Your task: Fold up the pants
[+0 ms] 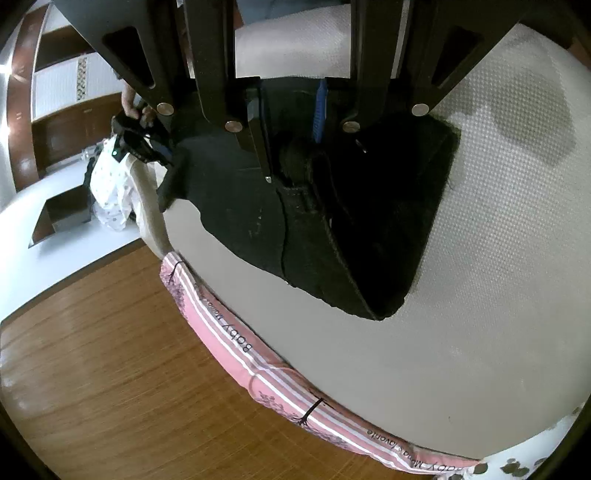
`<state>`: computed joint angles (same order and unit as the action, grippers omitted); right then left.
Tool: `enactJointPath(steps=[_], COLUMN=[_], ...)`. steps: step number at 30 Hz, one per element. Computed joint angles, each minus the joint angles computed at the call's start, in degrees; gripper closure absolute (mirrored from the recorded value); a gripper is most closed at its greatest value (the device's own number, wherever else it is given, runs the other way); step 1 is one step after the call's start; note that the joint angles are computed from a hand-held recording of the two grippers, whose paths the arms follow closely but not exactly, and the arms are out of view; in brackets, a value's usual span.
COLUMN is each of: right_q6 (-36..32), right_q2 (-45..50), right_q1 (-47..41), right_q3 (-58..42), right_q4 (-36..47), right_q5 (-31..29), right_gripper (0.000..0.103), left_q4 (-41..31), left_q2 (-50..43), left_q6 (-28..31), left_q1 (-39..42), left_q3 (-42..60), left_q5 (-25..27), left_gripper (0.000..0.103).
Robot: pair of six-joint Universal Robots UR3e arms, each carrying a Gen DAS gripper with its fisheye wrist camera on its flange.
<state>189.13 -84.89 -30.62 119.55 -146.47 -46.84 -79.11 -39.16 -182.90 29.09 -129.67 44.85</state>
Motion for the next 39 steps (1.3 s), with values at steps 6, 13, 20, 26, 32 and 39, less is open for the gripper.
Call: enactJointPath(steps=[6,13,20,26,32,39], right_q6=[-3.03,-9.85,-16.28,-17.59,-17.87,-15.07], right_q2=[-2.91,-20.32,-34.47,-35.87,-34.62,-35.23], right_q1=[0.04,-1.67,-2.8,-1.0,0.54,2.66], right_q3=[-1.4,2.88,6.6,7.05,2.63,3.89], right_q4=[2.16,10.64,24.86,30.8,37.19,36.63], right_q5=[-3.89,-8.45,-13.27,-18.85,-21.86,-24.58], right_gripper=[0.097,0.099,0.099,0.099,0.099,0.099], left_q4=[1.83,0.3,-1.44,-0.78,0.11,5.37], left_q2=[-4.07,-8.47,-11.36,-13.11,-14.05,-14.95], left_q6=[0.48,6.57,13.4,16.91,19.34,17.5], left_q1=[-2.05,-1.9,-2.0,-4.6,-6.68,-10.15], left_q3=[1.88,4.69,5.75,5.73,6.45,4.41], left_q5=[3.2,6.6,10.76,14.92,17.31,20.89], left_gripper=[0.083,0.083,0.083,0.083,0.083,0.083])
